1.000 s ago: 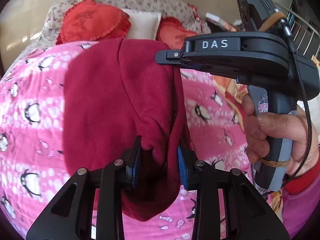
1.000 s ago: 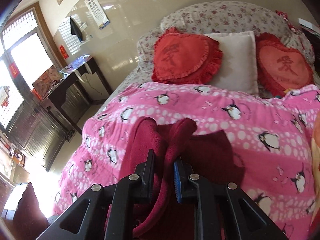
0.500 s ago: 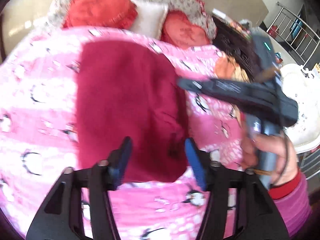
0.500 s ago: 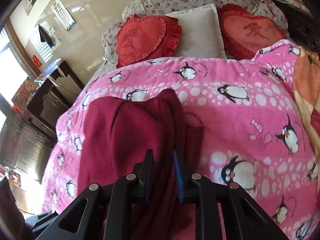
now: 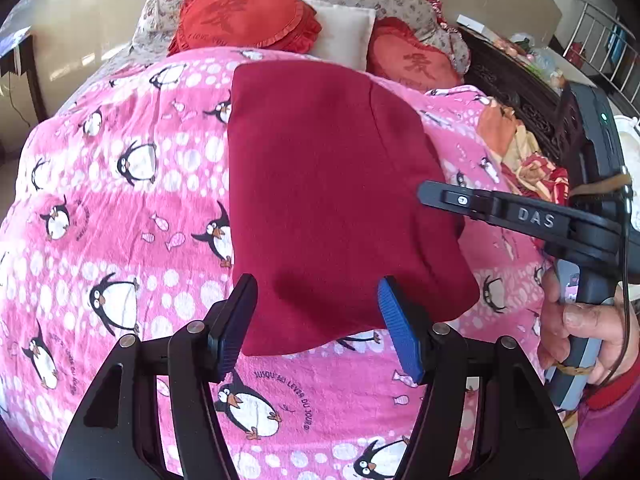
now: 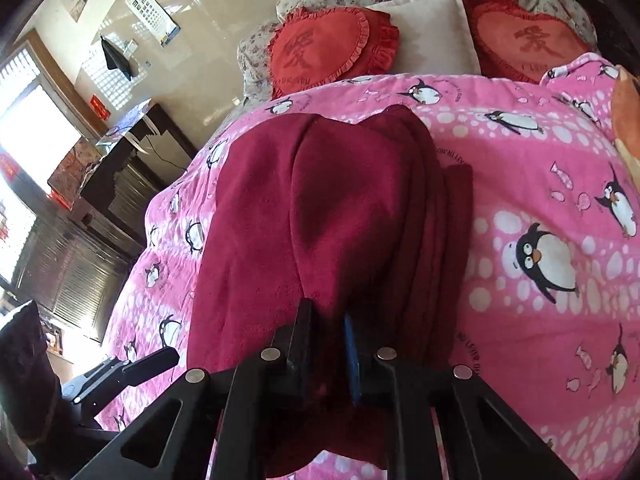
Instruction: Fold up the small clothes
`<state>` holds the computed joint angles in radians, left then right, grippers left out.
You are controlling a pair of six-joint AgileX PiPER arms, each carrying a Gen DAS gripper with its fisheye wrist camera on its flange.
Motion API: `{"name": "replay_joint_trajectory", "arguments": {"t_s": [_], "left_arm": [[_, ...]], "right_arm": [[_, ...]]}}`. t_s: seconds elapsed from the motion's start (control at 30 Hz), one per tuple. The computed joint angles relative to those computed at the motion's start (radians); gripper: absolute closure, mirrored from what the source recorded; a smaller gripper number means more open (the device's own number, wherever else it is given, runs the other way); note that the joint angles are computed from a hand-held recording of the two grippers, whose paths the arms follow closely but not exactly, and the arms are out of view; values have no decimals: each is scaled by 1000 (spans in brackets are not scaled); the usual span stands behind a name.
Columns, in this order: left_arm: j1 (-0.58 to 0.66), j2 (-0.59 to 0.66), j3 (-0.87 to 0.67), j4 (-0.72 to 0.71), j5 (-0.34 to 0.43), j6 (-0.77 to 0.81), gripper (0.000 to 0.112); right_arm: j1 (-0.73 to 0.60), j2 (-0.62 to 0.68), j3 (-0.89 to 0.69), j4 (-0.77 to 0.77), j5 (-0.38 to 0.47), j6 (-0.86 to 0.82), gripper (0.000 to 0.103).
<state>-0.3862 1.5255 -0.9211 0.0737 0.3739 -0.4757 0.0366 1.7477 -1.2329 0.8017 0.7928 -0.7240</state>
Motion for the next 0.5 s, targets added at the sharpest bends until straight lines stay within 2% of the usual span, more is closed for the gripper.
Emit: {"name": "replay_joint_trajectory", "arguments": {"t_s": [0.03, 0.1, 0.13, 0.17, 0.2, 0.27, 0.33, 0.37, 0.43, 0.47, 0.5], "left_arm": [[-2, -9, 5, 21, -9, -14, 49], [-15, -21, 32, 116, -29, -103, 49], [-16, 1, 26, 134, -29, -122, 49], [-12, 25, 16, 113, -26, -107, 49], [0, 44, 14, 54, -35, -57, 49], [10, 61, 18, -21, -47, -7, 49], [7, 56, 35, -7, -71, -30, 49], [4, 55, 39, 10, -76, -46, 49], [4, 64, 35, -15, -70, -25, 49], [5, 70, 32, -42, -65, -1, 49], [3, 78, 23, -47, -60, 1, 49]], "right_arm": [[-9, -21, 13, -3, -12, -21, 92], [-16, -84, 63, -98, -113, 9, 103], [-32, -82, 68, -111, -122, 18, 103], [-59, -44, 54, -84, -92, 35, 103], [-99, -1, 29, -25, -22, 12, 103], [-127, 27, 24, 13, 24, 15, 103], [-164, 16, 41, 127, 98, -47, 103], [-170, 10, 43, 156, 116, -61, 98], [-161, -6, 41, 181, 136, -65, 81], [-145, -6, 36, 182, 134, -60, 63], [-122, 1, 31, 177, 123, -53, 54]]}}
